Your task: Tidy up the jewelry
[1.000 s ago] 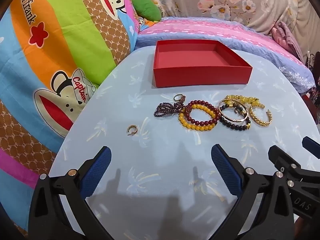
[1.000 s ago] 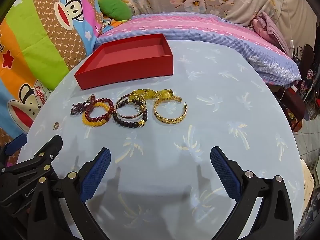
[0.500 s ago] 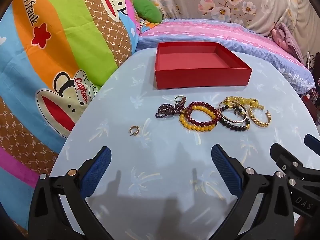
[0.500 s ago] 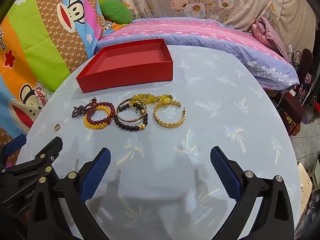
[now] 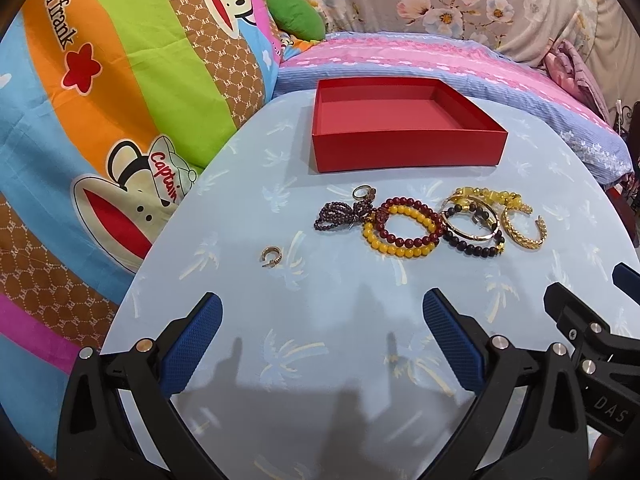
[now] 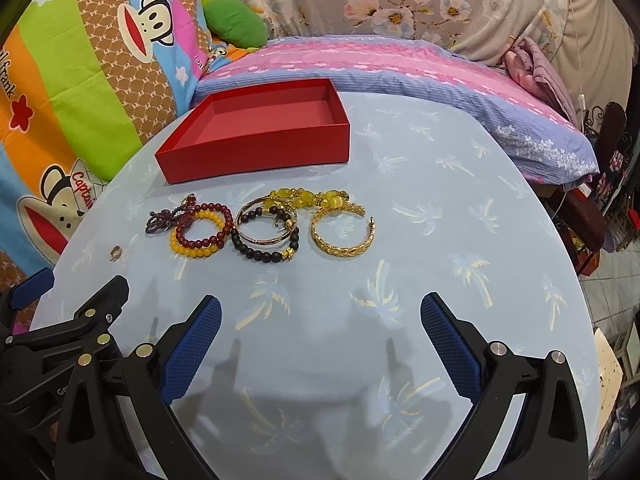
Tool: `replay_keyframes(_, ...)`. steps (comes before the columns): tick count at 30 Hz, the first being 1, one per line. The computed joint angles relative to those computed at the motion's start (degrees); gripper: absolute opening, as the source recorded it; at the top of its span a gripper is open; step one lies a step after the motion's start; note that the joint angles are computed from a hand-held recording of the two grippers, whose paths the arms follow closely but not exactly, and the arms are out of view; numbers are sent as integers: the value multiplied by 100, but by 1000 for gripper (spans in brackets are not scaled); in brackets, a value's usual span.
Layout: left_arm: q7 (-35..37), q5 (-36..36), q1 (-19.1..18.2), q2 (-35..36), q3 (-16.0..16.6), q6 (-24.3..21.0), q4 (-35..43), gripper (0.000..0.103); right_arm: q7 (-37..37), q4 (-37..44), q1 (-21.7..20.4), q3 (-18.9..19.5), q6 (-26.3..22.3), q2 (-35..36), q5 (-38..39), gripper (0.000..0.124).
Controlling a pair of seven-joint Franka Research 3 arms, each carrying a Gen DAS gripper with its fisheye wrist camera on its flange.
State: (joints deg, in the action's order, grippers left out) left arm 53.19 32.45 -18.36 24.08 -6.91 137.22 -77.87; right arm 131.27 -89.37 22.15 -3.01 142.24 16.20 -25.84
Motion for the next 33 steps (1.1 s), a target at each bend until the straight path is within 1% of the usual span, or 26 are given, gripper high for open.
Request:
replay_keyframes(4,-63,78,-27,-5,36,-66,38,96,83,-17,29,-20,35,-40,-121,96)
replay_keyframes(7,-45,0,15,-26,6,-88,27,96,116,-42,27,-13,52,-66,-156,96)
replay_keyframes(15,-88,37,30,-125,-1,-23,-98,96,115,-86,1,19,63,-107,-145,96)
replay_keyframes(33,-16,-59,59,-116,-46,-26,-84,96,37,-64,12,47,26,-81,-57,96)
